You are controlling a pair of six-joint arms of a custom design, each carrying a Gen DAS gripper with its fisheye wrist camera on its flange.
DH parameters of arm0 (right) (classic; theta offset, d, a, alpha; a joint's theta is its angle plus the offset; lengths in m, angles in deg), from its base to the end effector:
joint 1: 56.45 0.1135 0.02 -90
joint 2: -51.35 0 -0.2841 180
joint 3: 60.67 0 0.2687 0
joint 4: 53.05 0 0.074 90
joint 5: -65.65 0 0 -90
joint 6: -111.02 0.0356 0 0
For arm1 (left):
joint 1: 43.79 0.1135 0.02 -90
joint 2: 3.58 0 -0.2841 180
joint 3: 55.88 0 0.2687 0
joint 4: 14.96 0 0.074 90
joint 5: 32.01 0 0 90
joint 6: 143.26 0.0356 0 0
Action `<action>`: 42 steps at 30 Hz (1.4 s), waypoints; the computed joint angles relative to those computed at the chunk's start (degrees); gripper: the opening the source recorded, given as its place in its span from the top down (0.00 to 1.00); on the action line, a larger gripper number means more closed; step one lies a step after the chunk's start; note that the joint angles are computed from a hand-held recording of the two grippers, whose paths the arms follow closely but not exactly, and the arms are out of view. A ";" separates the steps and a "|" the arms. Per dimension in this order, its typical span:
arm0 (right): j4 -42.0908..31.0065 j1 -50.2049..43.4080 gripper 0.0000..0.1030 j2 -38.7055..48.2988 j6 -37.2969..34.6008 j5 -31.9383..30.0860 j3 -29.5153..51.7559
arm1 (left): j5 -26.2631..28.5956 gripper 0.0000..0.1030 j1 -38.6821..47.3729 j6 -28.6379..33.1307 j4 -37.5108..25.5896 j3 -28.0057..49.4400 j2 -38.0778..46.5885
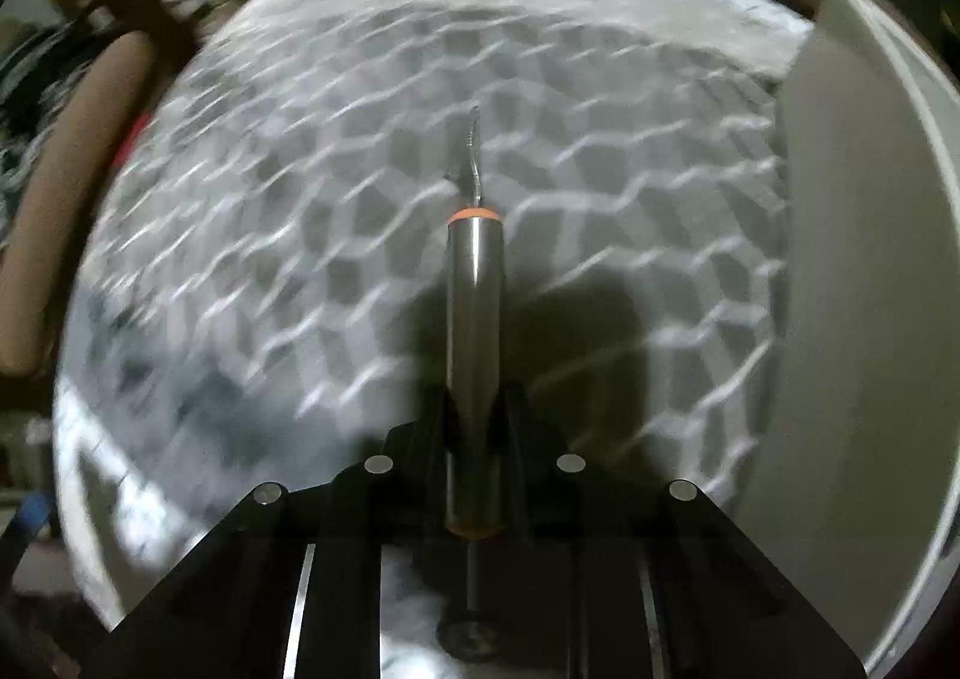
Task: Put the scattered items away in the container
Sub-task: 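Close the right gripper on the steel rod and lift it, then close the left gripper on the rod while the right gripper releases it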
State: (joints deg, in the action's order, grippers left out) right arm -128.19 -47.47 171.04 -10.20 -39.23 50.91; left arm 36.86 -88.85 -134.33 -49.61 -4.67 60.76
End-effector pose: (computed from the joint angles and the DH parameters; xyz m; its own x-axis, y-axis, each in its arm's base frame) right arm 0.4327 0.0776 0.2147 -0.7452 -0.6249 -0.2327 -0.6629 0.7320 0.1572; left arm 0.1720 -0.1542 0.2291 -0.5644 -0.7389 -0.3680 -0.4408 0.6467 -0.6224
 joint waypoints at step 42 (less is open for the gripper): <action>-24.85 -33.49 0.75 -18.38 -42.37 -22.00 -37.90 | 13.55 0.70 -2.24 -1.46 19.94 5.54 27.38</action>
